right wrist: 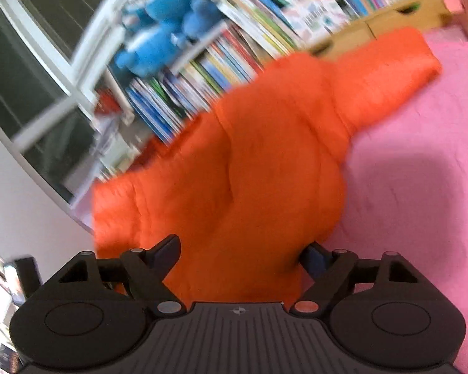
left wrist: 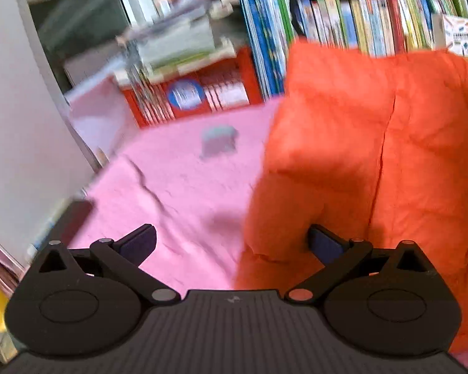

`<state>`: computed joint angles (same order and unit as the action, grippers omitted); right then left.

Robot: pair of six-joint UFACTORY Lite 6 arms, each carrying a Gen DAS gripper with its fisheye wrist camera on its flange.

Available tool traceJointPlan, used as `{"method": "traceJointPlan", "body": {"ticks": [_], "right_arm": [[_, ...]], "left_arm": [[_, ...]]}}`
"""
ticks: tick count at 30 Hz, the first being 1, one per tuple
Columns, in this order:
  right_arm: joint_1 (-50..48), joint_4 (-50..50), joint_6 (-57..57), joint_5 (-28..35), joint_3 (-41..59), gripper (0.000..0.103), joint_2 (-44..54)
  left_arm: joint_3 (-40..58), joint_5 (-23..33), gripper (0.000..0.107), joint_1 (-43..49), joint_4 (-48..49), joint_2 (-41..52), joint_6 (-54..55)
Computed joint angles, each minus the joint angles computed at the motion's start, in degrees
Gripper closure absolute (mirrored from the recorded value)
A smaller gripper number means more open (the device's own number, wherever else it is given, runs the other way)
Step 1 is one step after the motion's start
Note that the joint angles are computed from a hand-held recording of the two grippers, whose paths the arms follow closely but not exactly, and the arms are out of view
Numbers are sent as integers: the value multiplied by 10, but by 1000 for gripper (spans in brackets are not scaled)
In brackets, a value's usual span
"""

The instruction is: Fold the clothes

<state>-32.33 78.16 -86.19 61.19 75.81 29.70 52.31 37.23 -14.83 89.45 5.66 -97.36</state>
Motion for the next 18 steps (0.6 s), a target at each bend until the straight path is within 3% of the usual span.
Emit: {"method": "traceJointPlan", "body": {"ticks": [5, 8, 12, 16, 18], "right_arm": [[-9, 7, -262, -70, -136, 8, -129], [-35, 12, -436, -91, -248, 8, -195], [-39, 44, -595, -113, -375, 5, -264], [48, 244, -742, -200, -423, 5, -271], [84, 364, -798, -216, -416, 8, -256]], "left_arm": [[-89, 18, 4, -26, 120, -75, -50], [-42, 80, 4, -35, 104, 16, -41], [24, 56, 4, -6, 90, 84, -30], [27, 68, 4, -2, 89, 66, -28], [-14, 29, 4, 1, 98, 0, -39]]}}
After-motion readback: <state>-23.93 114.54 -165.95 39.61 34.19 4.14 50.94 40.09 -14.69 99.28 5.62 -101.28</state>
